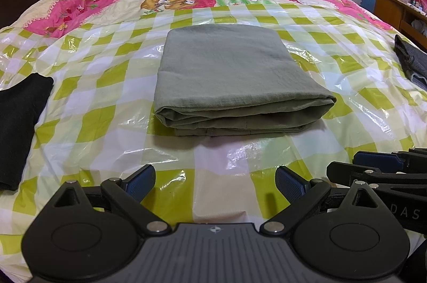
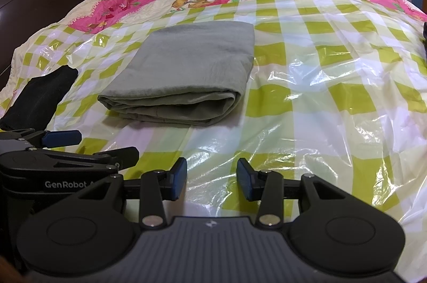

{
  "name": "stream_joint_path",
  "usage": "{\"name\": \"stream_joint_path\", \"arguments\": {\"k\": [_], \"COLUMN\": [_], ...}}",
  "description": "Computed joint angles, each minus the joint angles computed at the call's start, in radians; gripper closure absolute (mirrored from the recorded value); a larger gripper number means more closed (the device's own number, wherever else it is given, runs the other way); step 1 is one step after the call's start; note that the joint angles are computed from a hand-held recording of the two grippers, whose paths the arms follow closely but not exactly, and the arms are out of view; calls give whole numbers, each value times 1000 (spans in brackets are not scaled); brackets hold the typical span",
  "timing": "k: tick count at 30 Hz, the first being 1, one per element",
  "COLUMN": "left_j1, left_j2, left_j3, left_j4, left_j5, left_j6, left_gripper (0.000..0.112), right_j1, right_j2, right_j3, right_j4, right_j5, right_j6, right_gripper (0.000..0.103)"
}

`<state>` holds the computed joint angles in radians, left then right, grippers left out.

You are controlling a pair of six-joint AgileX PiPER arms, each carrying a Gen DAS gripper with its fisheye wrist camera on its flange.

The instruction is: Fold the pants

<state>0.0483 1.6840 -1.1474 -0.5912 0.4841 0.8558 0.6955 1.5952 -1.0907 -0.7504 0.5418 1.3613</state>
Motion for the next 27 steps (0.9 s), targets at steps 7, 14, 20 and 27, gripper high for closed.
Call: {"name": "stream_joint_path", "arguments": {"k": [7,14,20,27], "left_j1": [-11,-9,-10,-12], "left_j2": [-4,-4,-4,-5], "left_j3": [5,5,5,7], "left_j4": [29,24,27,28], "left_j5": [-12,-9,-9,-10], "left_j6": [-14,-9,-11,-13], "left_gripper": [9,9,9,9], "right_j1": [1,7,5,2], "right_j2": [-1,-1,-3,-3], "right_j3": [3,10,11,10], "right_j4": [-3,-17,-12,-8], "right_j5": [-3,-3,-3,-6], "right_j6": [7,33,26,20], "right_gripper": [61,60,60,60]}}
